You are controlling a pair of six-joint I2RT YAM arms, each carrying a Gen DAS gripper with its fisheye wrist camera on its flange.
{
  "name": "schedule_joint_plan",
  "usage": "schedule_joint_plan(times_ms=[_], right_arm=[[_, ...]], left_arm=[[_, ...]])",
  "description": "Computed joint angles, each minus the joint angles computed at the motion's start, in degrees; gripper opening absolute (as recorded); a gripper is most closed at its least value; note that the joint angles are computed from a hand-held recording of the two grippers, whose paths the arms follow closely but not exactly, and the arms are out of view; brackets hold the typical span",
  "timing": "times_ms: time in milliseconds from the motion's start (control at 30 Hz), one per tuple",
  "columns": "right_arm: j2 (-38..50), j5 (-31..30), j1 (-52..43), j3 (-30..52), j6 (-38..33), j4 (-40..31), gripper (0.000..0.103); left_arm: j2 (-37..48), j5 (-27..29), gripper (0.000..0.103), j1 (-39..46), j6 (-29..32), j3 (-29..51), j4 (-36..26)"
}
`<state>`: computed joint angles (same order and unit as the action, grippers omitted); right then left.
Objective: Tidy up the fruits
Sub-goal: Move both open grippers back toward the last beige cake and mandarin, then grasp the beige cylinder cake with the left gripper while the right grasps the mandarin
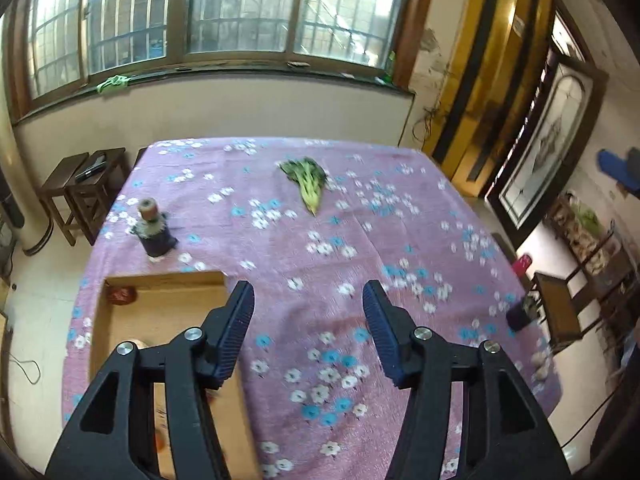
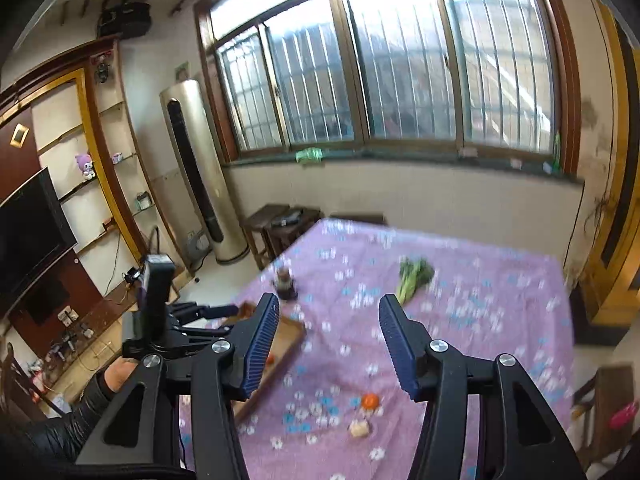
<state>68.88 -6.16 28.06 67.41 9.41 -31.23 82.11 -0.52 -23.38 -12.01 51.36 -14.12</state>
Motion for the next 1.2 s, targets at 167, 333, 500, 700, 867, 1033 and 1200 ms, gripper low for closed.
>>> schedule_joint_plan(times_ms=[167,333,500,700,867,1033,1200], right_arm=[[2.3,-8.4,-7.0,-21.3,4.7,16.5,0.055],[11.9,-11.7,-10.9,-33.2,7.8,32.9,0.055],[20.2,-11.2,-11.4,-35.8,7.5,41.2,0.054],[23.8,-11.2,-12.5,-35.1,6.8,44.4,0.054],[28.7,-9.5,-12.4,-32.5,6.5,45.5,0.053],[35.6,-9.3,-10.3,-28.1,6.8,47.4,0.048],[42.2,-5.3,-5.5,-22.5,6.3,47.9,0.042]], left_arm=[[9.6,-4.6,0.055,-10.0,-5.0,-7.2,13.2],[22.6,-5.0,0.055,-16.5,-9.3,-6.1,21.0],[30.0,-5.1,0.055,-19.2,-9.7,-1.3,21.4],[37.1,-2.7,0.053,-19.1,-10.0,4.6,21.4],[41.2,-3.9,0.035,-19.4,-8.7,9.3,20.3],[39.4,-1.6,0.029,-17.1,-9.0,6.0,22.4],[33.7,0.8,0.029,-12.7,-11.3,-2.8,26.1]])
